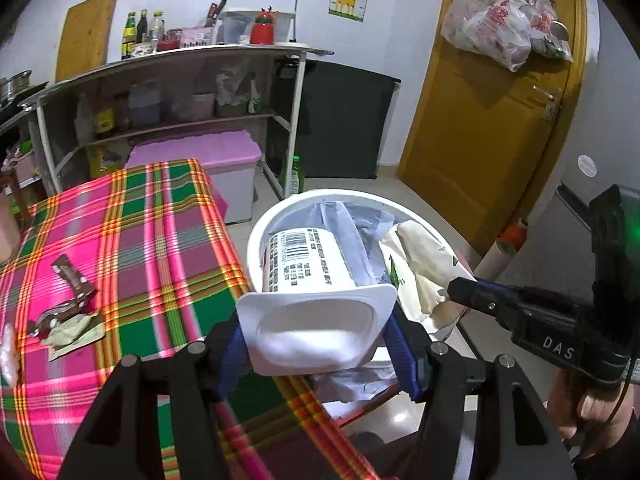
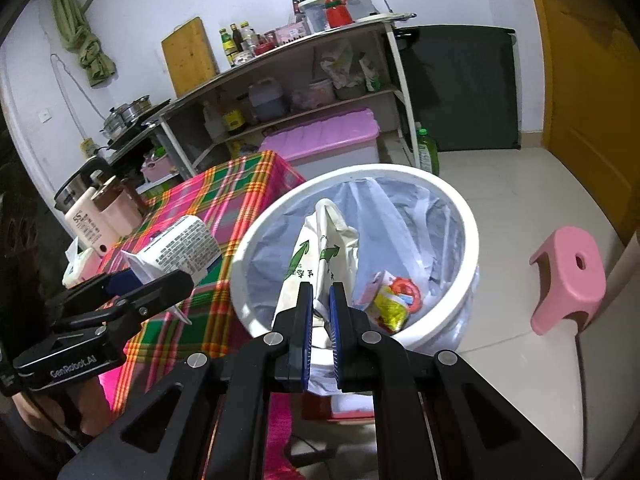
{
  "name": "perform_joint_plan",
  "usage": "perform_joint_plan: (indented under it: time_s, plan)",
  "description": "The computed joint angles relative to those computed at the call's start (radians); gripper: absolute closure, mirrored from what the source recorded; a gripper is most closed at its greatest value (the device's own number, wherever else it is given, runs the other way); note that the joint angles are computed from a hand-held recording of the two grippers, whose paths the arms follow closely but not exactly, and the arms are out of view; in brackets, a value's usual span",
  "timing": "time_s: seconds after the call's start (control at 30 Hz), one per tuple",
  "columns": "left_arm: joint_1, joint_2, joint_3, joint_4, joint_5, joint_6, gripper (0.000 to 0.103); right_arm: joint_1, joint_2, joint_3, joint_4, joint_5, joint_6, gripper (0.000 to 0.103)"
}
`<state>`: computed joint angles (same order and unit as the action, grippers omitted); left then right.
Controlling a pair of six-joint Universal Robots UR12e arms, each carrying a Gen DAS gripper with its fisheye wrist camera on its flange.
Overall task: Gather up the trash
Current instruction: 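Open both tools to drop the cup and paper bag into the bin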
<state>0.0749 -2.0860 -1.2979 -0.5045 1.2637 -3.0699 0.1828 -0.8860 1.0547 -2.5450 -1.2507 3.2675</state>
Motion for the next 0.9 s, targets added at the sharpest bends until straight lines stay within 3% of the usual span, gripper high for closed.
perform_joint_plan:
  time_s: [0.57, 0.77, 0.9]
  plan:
    - [-0.021, -0.07, 0.116, -0.117, -0.019, 0.05, 0.039, -0.009, 0.036, -0.055, 0.07, -0.021, -0.004, 0.093]
    - [-0.021, -0.073, 0.116, -0.111, -0.021, 0.049, 0.038, -0.01, 0.041, -0.065, 0.094, -0.03, -0.005, 0.091]
    - [-0.02, -0.069, 0.111, -0.098, -0.019, 0.04, 0.038, -0.01, 0.04, -0.06, 0.078, -0.037, -0.001, 0.08]
